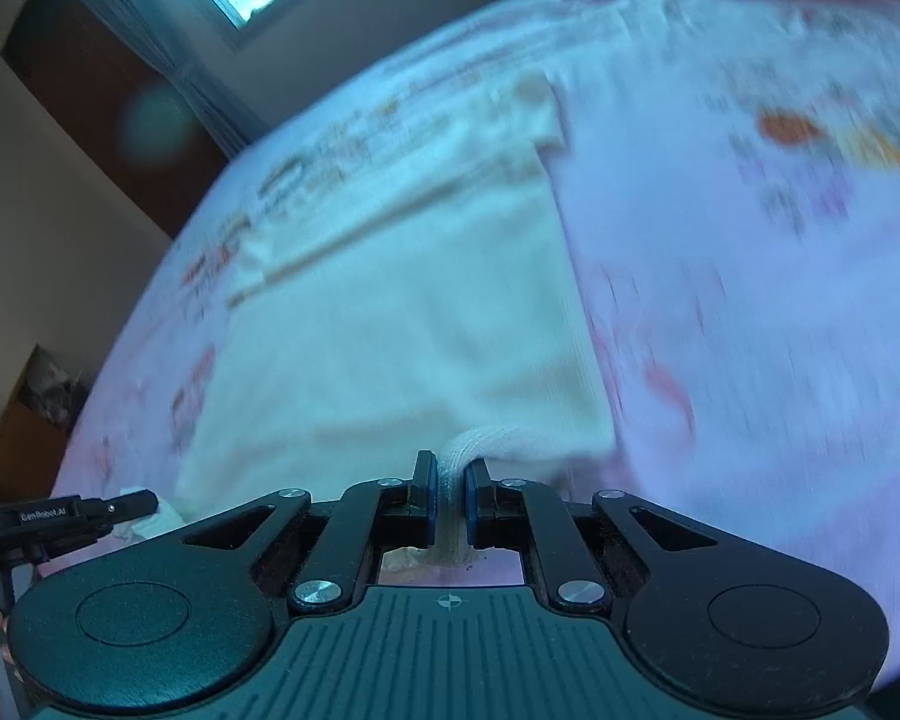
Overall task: Fold small clothes
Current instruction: 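Grasp the sweater hem with the left gripper while the right gripper grasps the hem, then lift the hem with both grippers and fold it toward the collar, then open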
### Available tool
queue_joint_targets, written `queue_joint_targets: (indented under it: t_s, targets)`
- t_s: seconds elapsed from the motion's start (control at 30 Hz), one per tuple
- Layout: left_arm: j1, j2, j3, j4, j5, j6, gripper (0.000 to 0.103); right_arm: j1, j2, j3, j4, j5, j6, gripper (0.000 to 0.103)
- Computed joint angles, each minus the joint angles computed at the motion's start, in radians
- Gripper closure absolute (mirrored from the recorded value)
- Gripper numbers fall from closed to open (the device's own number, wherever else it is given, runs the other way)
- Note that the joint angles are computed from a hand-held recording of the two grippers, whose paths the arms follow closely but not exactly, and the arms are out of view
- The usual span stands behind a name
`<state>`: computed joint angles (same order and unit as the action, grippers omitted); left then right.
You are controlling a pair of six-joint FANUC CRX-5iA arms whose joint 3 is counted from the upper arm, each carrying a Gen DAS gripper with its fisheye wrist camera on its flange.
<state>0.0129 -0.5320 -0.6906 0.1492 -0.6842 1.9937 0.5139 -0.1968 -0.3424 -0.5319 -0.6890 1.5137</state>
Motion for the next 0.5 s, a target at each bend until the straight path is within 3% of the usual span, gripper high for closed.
queue_joint_targets:
  t_s: [0.13,0.27,0.3,0.4,0.5]
  targets:
    - [0.032,0.133,0.098,-0.007,0.065,-0.025,0.094,-0.016,0.123,0.122,-0.002,0.037,-0.007,0.095]
    - [0.039,0.297,0.222,-0.102,0.079,0.058,0.094,-0.019,0.263,0.241,0.04,0.065,-0.047,0.095]
    - [0.033,0.334,0.255,-0.146,0.071,0.095,0.094,-0.018,0.297,0.266,0.056,0.072,-0.061,0.095]
    - [0.025,0.447,0.351,-0.233,-0.008,0.177,0.078,-0.02,0.397,0.338,0.088,0.073,-0.114,0.094]
    - [0.023,0.48,0.38,-0.265,-0.037,0.178,0.076,-0.001,0.445,0.344,0.199,0.106,-0.224,0.087]
